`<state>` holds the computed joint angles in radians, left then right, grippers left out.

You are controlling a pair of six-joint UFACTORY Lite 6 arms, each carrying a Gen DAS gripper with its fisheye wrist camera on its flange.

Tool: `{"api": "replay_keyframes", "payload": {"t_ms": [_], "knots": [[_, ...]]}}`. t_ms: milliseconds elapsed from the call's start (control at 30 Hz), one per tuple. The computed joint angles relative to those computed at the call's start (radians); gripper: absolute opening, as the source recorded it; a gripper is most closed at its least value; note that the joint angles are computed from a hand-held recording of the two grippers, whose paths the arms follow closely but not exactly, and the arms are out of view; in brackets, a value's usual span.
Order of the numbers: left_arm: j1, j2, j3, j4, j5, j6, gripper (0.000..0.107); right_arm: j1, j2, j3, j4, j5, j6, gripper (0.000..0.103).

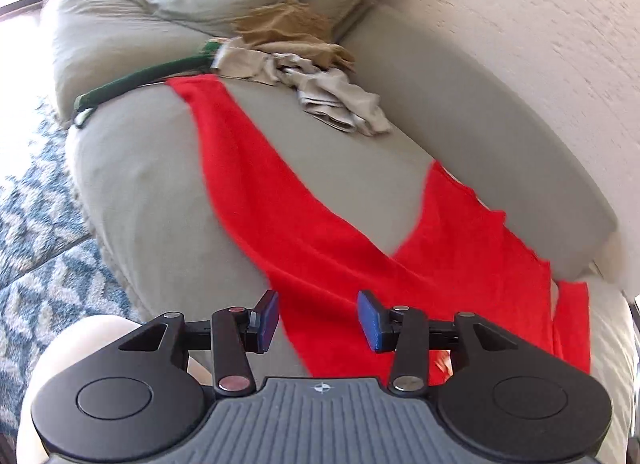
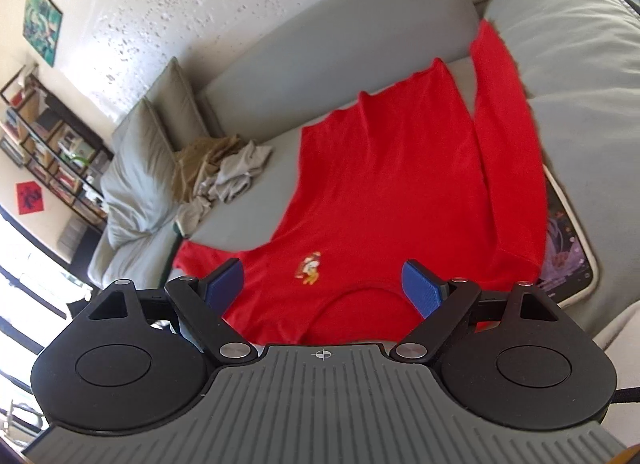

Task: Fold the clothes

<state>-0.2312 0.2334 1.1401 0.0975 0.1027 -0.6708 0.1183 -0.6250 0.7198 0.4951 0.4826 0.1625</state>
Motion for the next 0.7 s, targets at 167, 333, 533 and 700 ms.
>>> {"api": "replay_keyframes", "payload": {"t_ms": [167,333,533,700], "knots": [[-0.145,0.066,0.153,-0.261,0.140,0.357,0.053,-0.209,-0.075,-0.034,0.052,0.098,-0.157,0.087],[-0.270,0.162,0.323,-0.017,0.231,0.199,0.068,-0.481,-0.015,0.109,0.075,0.220,-0.382,0.091],[-0.349,0.373,0.611,-0.058,0.335,0.194,0.070,-0.644,0.338,0.411,0.004,0.204,-0.621,0.095],[-0.409,0.676,1.067,-0.158,0.501,0.254,0.071,-0.746,0.822,0.836,0.080,0.295,-0.684,0.095]]}}
